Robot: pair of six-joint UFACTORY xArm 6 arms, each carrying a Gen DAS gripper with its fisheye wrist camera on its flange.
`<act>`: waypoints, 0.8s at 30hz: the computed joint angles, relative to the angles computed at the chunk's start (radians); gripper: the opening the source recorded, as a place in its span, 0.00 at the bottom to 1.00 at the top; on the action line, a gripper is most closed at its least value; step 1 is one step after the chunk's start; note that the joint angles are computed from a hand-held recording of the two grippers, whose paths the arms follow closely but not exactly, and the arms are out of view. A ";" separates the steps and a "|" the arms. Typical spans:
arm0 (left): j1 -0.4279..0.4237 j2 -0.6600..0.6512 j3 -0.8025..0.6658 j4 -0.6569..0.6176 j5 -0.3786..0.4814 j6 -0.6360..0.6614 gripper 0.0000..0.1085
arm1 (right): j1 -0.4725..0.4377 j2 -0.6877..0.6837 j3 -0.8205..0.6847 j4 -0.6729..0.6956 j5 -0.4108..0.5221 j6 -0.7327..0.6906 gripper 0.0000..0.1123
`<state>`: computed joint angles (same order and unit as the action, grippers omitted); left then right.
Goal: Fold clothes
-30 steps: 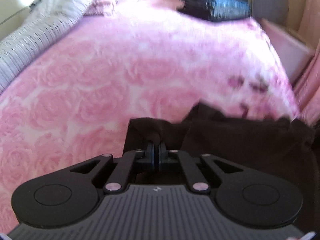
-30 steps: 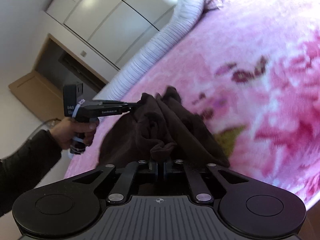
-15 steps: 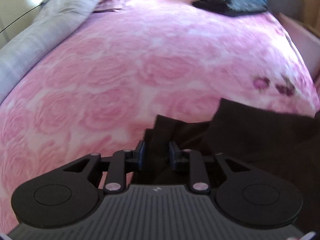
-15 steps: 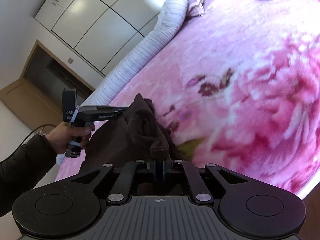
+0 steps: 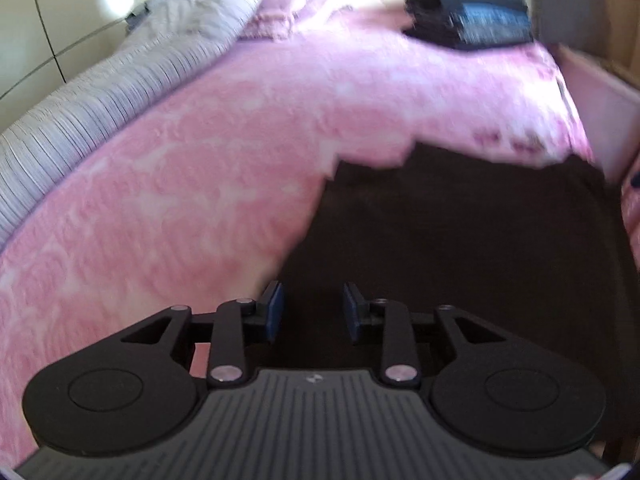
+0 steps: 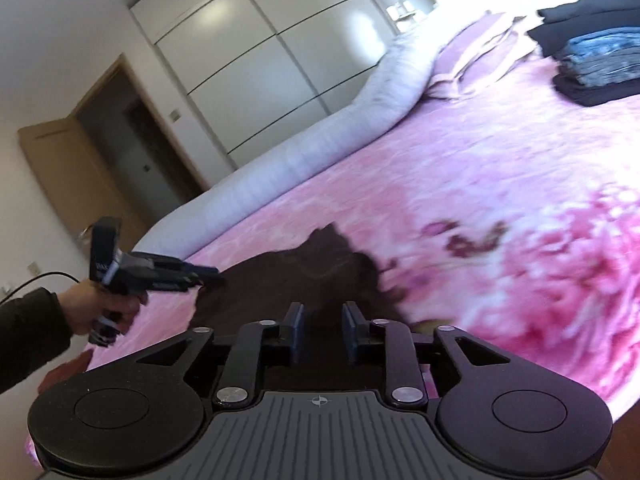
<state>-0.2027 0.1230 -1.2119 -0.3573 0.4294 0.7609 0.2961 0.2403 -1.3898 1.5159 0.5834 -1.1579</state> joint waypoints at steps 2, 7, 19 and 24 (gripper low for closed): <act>-0.006 0.000 0.042 0.046 -0.039 -0.016 0.26 | 0.016 0.030 -0.030 0.006 0.006 -0.018 0.26; 0.005 0.013 0.063 -0.148 -0.076 0.117 0.29 | 0.049 0.197 -0.234 -0.047 -0.053 0.021 0.28; 0.031 -0.095 0.151 -0.267 -0.135 0.302 0.30 | 0.074 0.189 -0.229 -0.450 -0.151 0.315 0.42; 0.008 -0.228 0.327 -0.223 -0.307 0.518 0.60 | 0.184 0.041 -0.056 -0.506 -0.149 0.125 0.72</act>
